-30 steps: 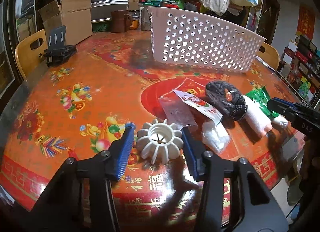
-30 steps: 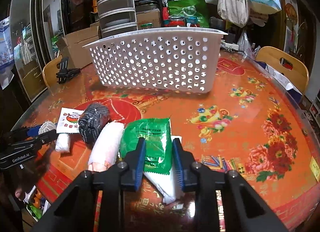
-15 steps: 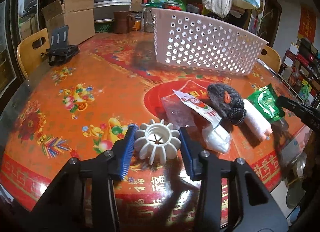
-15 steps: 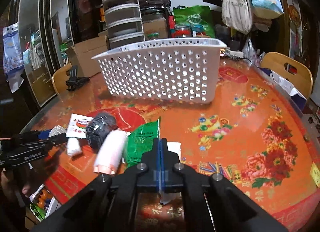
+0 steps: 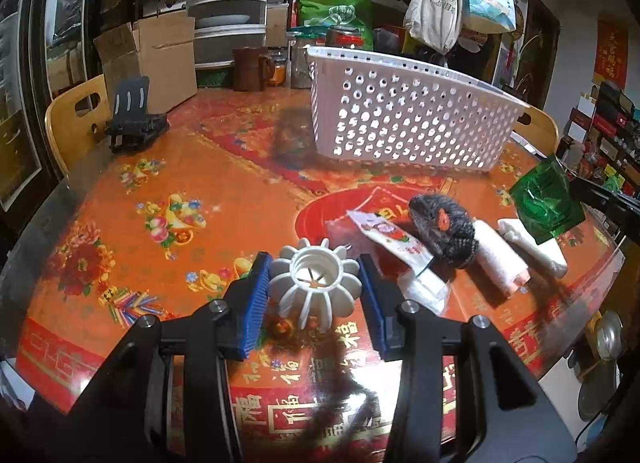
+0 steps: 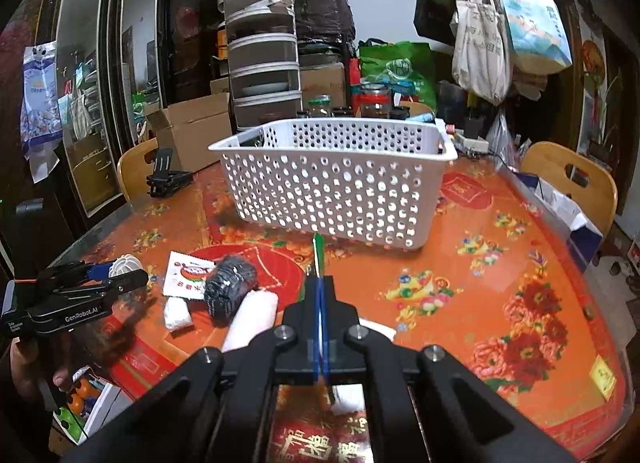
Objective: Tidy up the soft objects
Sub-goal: 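Carry both items over the white basket and open both grippers to drop them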
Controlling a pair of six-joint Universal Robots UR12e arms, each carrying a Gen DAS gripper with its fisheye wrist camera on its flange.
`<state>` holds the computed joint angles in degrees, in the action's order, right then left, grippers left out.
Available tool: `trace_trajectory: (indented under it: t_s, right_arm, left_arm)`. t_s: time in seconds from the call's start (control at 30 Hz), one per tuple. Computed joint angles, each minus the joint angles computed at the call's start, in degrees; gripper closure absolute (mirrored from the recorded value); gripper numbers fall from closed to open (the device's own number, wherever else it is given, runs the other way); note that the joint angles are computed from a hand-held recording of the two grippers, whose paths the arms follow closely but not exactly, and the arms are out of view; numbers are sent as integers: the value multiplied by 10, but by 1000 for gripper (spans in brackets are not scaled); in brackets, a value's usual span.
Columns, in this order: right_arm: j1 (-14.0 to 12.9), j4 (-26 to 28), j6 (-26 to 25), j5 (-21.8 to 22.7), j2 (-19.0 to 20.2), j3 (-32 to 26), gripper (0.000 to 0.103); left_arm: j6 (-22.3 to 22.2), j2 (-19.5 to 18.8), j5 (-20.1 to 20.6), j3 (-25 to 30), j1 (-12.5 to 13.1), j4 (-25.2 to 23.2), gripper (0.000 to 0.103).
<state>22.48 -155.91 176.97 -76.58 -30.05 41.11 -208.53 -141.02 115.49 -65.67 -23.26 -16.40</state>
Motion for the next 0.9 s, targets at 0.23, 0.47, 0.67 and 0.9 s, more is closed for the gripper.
trace_trajectory:
  t_s: [0.23, 0.47, 0.67, 0.9]
  right_arm:
    - [1, -7, -11, -4, 1, -14, 103]
    - [0, 9, -16, 2, 12, -44, 103]
    - [-5, 27, -5, 11, 25, -81, 103]
    - [-10, 47, -2, 15, 53, -158, 103]
  left_arm:
    - [21, 1, 1, 15, -1, 9, 63]
    - [46, -6, -8, 49, -1, 3, 63]
    - [77, -20, -14, 100, -1, -11, 63]
    - [106, -47, -38, 187, 6, -47, 63]
